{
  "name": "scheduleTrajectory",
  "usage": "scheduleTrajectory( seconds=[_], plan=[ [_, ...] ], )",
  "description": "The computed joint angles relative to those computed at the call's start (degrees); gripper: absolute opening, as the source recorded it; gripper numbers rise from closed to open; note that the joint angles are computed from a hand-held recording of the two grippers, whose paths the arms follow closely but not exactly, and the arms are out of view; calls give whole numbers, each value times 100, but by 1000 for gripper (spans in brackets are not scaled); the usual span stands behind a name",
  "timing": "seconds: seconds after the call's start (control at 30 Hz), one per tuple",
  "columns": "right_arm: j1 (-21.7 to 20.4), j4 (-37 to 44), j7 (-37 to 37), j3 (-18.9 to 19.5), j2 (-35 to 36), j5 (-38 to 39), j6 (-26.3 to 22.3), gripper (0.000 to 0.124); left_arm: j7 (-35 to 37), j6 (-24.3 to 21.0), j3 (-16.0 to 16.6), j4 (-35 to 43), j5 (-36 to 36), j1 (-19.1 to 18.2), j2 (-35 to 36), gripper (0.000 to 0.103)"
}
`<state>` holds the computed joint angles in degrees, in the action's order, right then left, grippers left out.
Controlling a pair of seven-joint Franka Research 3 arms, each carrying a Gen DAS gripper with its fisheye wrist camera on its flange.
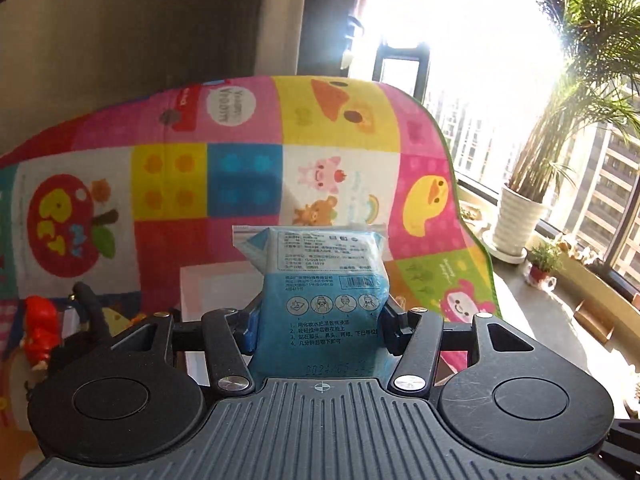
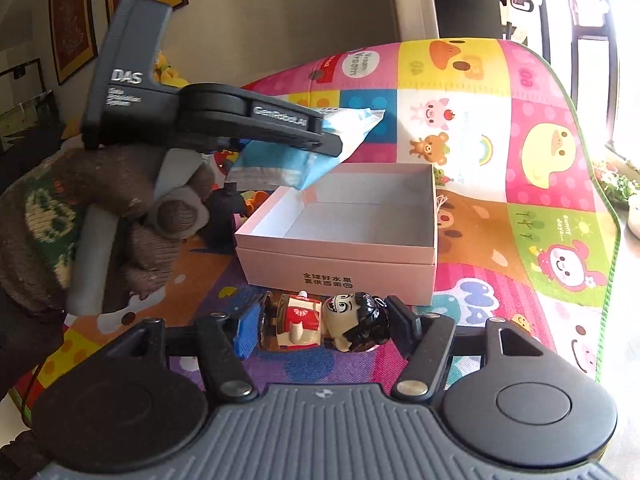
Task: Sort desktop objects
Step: 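Lower the blue packet into the pink box and open the left tool, then grasp the pink round-lidded toy with the right tool and lift it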
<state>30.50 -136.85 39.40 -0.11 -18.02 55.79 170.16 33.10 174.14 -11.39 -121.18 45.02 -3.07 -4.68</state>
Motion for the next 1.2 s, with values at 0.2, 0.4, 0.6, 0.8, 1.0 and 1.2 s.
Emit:
scheduleTrajectory(
  seconds=[0.2,0.4,0.6,0.8,1.0,1.2],
  plan=[
    [-110,-27,152,54,100,-222,193,64,1910,33,188,-416,-2183,-248,39,88],
    [37,368,146,-23,344,-162,378,64,81,300,-427,-1762,-154,1085,-1440,97],
    [-622,1791,1644,505,1528,-1923,278,64,-1,218,-706,-2803,-109,1481,-2291,97],
    [-531,3737,4624,84,3105,-4904,15,76,208,579,-663,-3286,-493,1662,-2569,100],
    [-758,3856,4748,376,3068,-4684,-217,76,116,487,-1119,-3475,-687,2416,-2800,100],
    [-523,3521,4087,654,2848,-5155,-484,63,-108,416,-1383,-3502,-709,2782,-2776,100]
  ],
)
